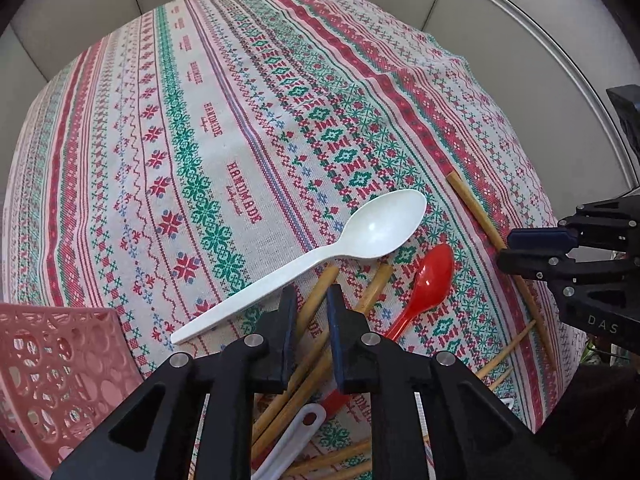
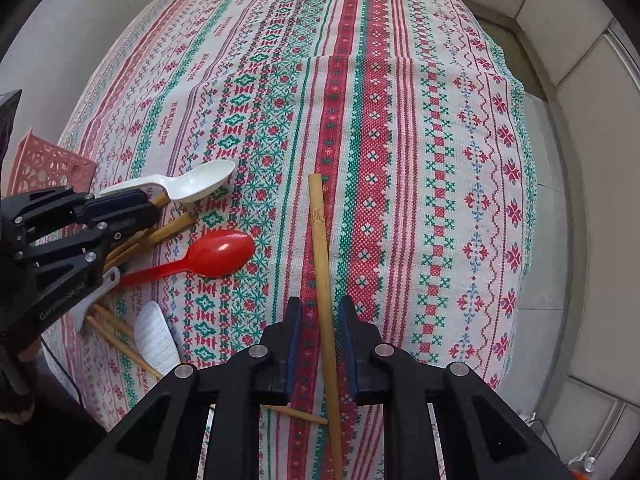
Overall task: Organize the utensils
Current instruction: 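Lift both held chopsticks upright and carry them over the pink basket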
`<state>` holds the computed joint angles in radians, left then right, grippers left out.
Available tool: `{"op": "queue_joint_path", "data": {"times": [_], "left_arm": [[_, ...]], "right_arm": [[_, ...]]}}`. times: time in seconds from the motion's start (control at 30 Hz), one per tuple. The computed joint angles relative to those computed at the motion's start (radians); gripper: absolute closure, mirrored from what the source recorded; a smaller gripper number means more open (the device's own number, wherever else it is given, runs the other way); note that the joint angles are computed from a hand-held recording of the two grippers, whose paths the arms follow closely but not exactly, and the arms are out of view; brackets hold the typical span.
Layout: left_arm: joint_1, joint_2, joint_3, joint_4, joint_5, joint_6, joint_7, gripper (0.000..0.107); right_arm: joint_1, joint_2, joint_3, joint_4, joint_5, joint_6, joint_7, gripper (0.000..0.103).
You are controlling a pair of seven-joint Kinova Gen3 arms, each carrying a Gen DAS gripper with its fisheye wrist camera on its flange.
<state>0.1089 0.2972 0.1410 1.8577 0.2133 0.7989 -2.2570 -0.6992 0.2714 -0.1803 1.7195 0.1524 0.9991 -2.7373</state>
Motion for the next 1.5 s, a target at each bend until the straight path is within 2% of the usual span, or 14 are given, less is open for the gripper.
{"op": "queue_joint_path", "data": {"times": [0.13,0.3,0.43,0.53,0.7,0.87,1.07,1.13,1.27,1.5], "left_arm": [[0.04,-0.003,-0.006,0.009,-0.042,-0.04,0.049,0.092],[0.072,-0.013,-0.007,0.026,-0.095,-0.079,0.094,0.093],[0.074,-0.026,-0.004,0.046,-0.109,-0.107,0.103,0.094],[0.055,-0.042,-0.002,0.056,-0.098,-0.115,0.094,0.095],[0.009,-0.103,0.008,0.072,-0.029,-0.11,0.014,0.096],[-0.036,-0.205,-0.009,0.099,0.088,-0.083,-0.113,0.096],[-0.092,-0.315,-0.097,0.106,0.285,0.013,-0.313,0.096],[-0.107,-0.328,-0.127,0.092,0.319,0.068,-0.343,0.096],[-0.13,-0.373,-0.173,0.104,0.389,0.097,-0.398,0.096],[-0.185,-0.446,-0.276,0.088,0.535,0.213,-0.492,0.098]], "right_arm": [[0.018,0.002,0.015,0.006,0.008,-0.031,-0.012,0.084],[0.012,0.048,0.035,-0.051,0.061,-0.027,-0.012,0.084],[-0.027,0.09,0.054,-0.109,0.13,0.03,-0.027,0.095],[-0.051,0.1,0.066,-0.109,0.174,0.029,-0.059,0.095],[-0.092,0.049,0.073,-0.086,0.238,0.063,-0.152,0.096],[-0.145,-0.049,0.029,-0.067,0.353,0.127,-0.299,0.096],[-0.218,-0.099,-0.046,-0.116,0.501,0.264,-0.424,0.096],[-0.242,-0.107,-0.069,-0.13,0.538,0.303,-0.46,0.096],[-0.282,-0.108,-0.097,-0.159,0.611,0.364,-0.522,0.096],[-0.372,-0.096,-0.124,-0.226,0.755,0.464,-0.599,0.096]]}}
